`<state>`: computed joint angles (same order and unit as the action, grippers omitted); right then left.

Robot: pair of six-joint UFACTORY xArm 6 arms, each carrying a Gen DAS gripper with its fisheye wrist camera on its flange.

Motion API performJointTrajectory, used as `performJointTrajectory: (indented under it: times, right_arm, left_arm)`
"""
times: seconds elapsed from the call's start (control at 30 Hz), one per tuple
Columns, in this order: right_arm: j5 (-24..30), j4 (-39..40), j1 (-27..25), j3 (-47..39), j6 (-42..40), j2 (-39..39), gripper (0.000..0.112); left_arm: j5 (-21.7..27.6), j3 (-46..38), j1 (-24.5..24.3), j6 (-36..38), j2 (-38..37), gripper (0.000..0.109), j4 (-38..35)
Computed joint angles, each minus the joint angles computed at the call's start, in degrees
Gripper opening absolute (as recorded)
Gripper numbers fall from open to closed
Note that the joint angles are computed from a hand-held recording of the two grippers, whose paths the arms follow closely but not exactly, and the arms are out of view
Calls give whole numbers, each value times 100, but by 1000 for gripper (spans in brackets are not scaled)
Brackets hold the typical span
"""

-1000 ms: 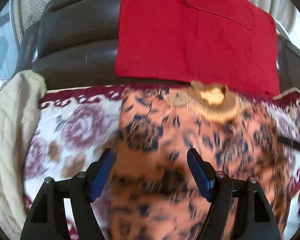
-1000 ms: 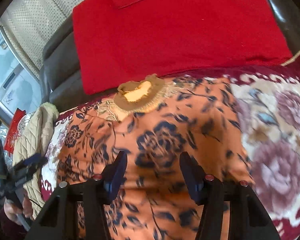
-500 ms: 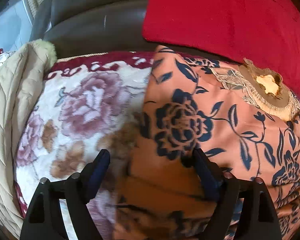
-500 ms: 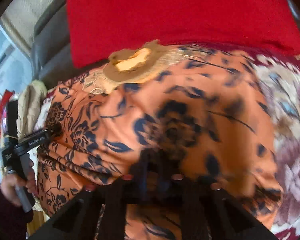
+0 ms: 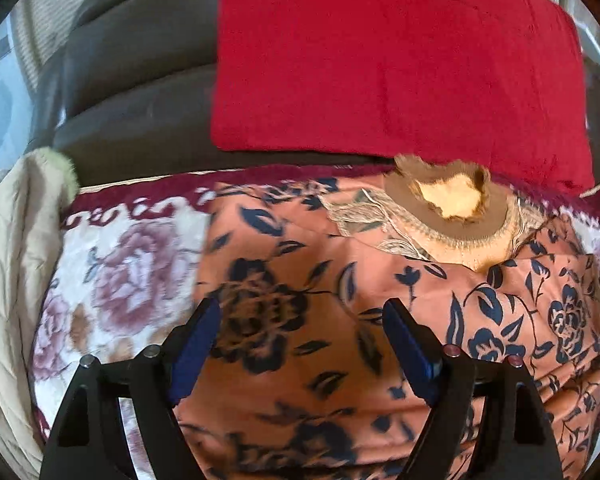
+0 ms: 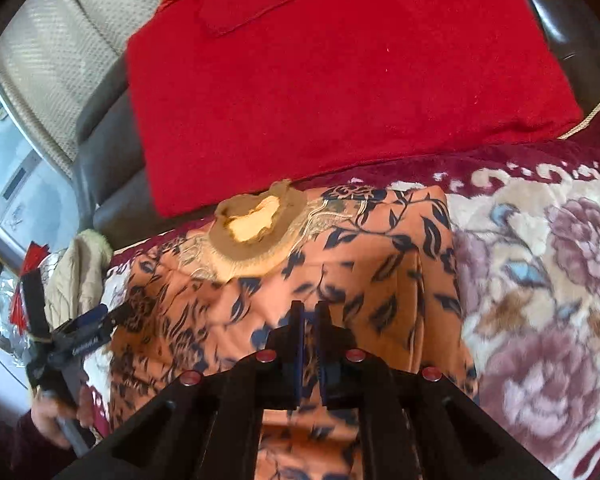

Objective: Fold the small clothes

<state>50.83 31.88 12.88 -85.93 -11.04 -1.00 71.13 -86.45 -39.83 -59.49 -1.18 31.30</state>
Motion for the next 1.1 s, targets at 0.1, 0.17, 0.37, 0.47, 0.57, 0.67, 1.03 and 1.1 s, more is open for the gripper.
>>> performJointTrajectory:
  times: [0.1, 0.17, 0.37, 0.47, 0.57, 0.67, 1.03, 1.1]
  right_arm:
    - [210, -696, 32, -417, 654, 525, 8]
    - [270, -857, 14, -418, 762, 712, 7]
    - [295, -58, -315, 100, 395, 148, 9]
    - [319, 126, -352, 436, -18, -229, 9]
    - [315, -135, -311, 739, -16, -378, 10]
    - [181, 2, -322, 969, 41, -446, 8]
    - [466, -32, -274, 1357, -163, -855, 9]
    - [726, 20, -356, 1257, -151, -892, 10]
  left_arm:
    - [565, -526, 89, 526, 650, 84, -431]
    - [846, -684, -14, 703, 884, 85, -241]
    - [560, -239, -244, 630, 312, 85, -13]
    - [233, 368, -405, 267, -195, 85, 330]
    - [427, 382, -240, 457, -27, 86, -215]
    - [425, 448, -309, 392, -123, 86, -131]
    - [191, 1020, -414, 153, -633, 86, -82]
    - [59, 1183, -489, 130, -871, 86, -70]
